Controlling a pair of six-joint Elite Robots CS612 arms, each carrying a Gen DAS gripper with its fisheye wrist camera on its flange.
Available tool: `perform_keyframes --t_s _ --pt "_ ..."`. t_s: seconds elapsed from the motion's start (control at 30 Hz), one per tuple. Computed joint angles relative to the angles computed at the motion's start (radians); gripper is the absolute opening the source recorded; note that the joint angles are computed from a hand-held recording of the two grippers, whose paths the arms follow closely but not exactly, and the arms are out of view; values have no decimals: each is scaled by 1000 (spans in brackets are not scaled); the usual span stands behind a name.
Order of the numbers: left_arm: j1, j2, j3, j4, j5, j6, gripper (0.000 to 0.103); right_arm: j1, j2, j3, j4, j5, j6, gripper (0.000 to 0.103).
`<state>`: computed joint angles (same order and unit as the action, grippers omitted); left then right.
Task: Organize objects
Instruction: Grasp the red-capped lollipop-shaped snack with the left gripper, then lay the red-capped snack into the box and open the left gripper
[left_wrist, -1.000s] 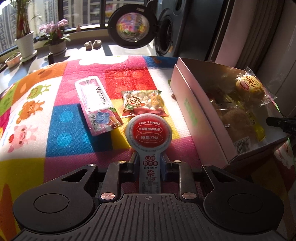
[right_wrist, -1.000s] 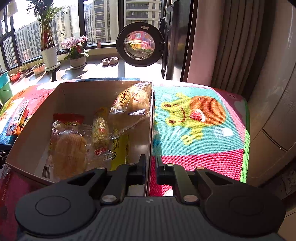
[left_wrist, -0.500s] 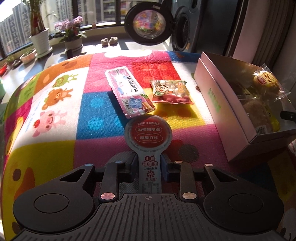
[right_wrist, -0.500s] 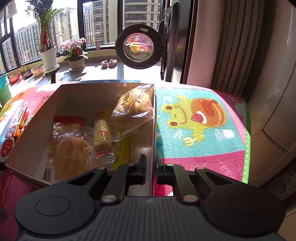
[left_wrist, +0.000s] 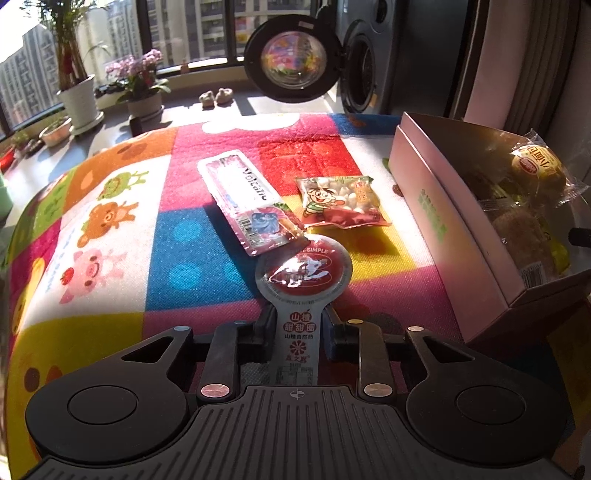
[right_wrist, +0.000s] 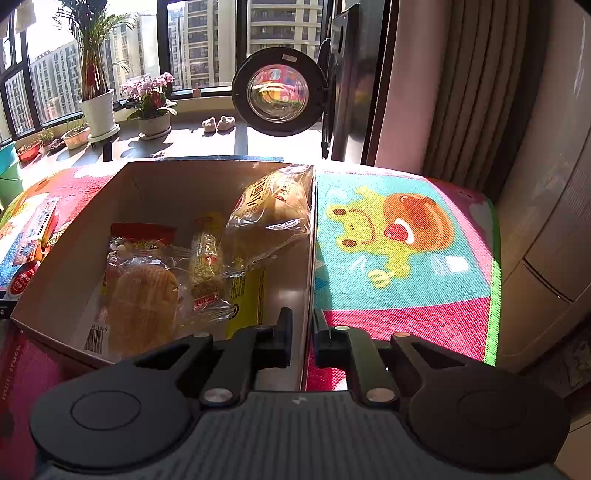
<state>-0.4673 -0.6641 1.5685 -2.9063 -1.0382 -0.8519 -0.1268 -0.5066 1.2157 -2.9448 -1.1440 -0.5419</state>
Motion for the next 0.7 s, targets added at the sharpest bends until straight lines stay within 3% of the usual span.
perform_keyframes --t_s 0.43,0.7 --pt "-10 -50 49 -31 -96 25 27 -4 3 -1 3 14 5 11" --pt "-14 -72 20 -139 -98 99 27 -4 3 -2 -8 12 8 6"
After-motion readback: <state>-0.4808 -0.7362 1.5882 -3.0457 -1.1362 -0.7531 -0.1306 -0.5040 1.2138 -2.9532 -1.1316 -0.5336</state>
